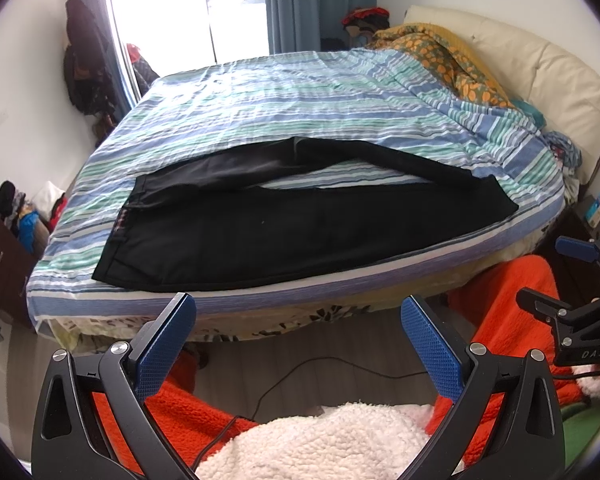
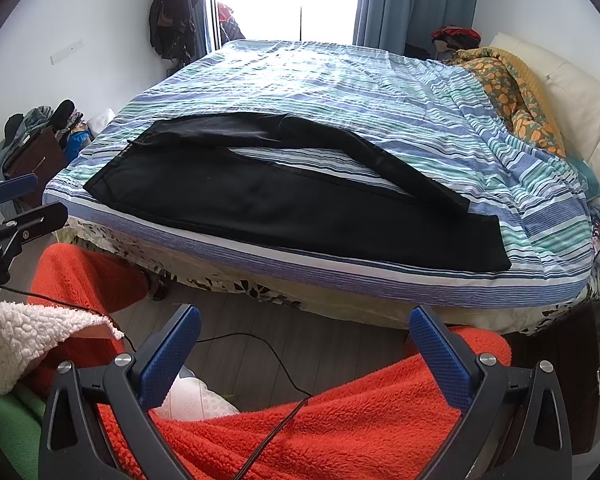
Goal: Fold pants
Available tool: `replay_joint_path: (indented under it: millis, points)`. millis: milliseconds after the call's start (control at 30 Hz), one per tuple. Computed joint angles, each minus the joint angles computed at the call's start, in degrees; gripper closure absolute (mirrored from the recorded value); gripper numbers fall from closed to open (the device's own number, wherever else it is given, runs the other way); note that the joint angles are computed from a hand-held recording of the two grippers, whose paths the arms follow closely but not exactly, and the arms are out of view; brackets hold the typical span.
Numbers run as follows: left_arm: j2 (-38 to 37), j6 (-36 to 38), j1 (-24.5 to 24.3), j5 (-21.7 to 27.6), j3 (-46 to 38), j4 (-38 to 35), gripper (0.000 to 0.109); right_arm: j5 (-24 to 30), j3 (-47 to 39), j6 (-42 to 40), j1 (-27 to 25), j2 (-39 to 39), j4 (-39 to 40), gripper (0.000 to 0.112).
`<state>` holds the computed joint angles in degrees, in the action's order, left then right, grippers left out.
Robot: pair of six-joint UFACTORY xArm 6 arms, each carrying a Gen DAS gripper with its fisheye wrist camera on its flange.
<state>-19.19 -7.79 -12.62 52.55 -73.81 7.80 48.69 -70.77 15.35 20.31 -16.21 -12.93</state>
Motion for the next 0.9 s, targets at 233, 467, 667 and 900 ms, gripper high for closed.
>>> replay_joint_path:
  millis: [233,467,667,900]
  points:
    - [0.1,0.4,0.7,0.1,-0.1,-0.6,0.006,0.0,-0.7,0.2,0.2,0.3,-1.0,0.009]
    - [0.6,-0.1,0.9,0.8,-0.8,-0.2,0.006,-0.2,-1.0,-0.2,1.0,0.7,-2.7,0.009]
    - [0.7,-0.6,0.8,1.1,-0.9,0.4,0.006,0.0,-1.1,-0.4,1.1,0.9,-2.6,0.009]
    - [0.9,-0.7,0.9,1.6,-0.9,0.7,0.006,0.0,-1.2,-0.5,1.1,0.9,-2.5,0.009]
